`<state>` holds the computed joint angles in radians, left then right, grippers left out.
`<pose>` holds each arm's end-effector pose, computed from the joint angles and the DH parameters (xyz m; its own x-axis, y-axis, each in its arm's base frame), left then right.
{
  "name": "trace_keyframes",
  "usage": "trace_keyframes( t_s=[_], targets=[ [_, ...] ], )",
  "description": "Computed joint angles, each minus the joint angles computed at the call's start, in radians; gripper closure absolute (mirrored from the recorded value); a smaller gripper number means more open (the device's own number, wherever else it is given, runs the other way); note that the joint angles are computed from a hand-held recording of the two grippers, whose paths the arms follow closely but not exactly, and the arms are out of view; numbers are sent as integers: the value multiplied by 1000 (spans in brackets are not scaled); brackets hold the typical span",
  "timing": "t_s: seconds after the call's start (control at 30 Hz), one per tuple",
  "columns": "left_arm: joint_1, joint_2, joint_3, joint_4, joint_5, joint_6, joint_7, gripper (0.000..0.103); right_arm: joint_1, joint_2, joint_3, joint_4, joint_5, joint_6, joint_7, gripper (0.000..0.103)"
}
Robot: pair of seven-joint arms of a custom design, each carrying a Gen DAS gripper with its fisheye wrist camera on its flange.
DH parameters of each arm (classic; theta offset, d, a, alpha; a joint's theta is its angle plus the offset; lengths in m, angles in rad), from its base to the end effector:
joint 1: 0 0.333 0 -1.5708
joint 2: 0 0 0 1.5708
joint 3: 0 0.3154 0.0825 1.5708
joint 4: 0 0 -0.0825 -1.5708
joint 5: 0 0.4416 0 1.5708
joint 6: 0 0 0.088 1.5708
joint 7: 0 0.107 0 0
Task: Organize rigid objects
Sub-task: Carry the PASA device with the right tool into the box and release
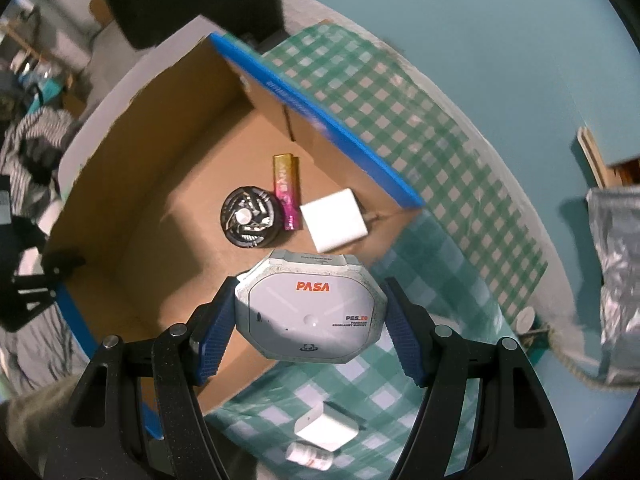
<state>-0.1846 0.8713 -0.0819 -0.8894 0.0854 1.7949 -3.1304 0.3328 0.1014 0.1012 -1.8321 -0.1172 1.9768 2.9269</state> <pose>0.8141 -0.1873 0.3678 -0.9644 0.2621 -0.0359 0.2614 0.9650 0.0217 0.5924 0.2646 0.4564 -0.7692 -0.6387 -0.0197 -0.6336 0.7664 -0.1058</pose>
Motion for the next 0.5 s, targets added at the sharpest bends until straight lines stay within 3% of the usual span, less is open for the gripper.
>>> trace_keyframes(
  t_s=[0.33,0.5],
  targets=[
    [-1,1,1,3,1,-2,0,88,-2,113,5,112,-5,-83,-152,32],
    [0,1,1,3,1,-2,0,88,-7,120,6,108,12,-57,-180,33]
  ],
)
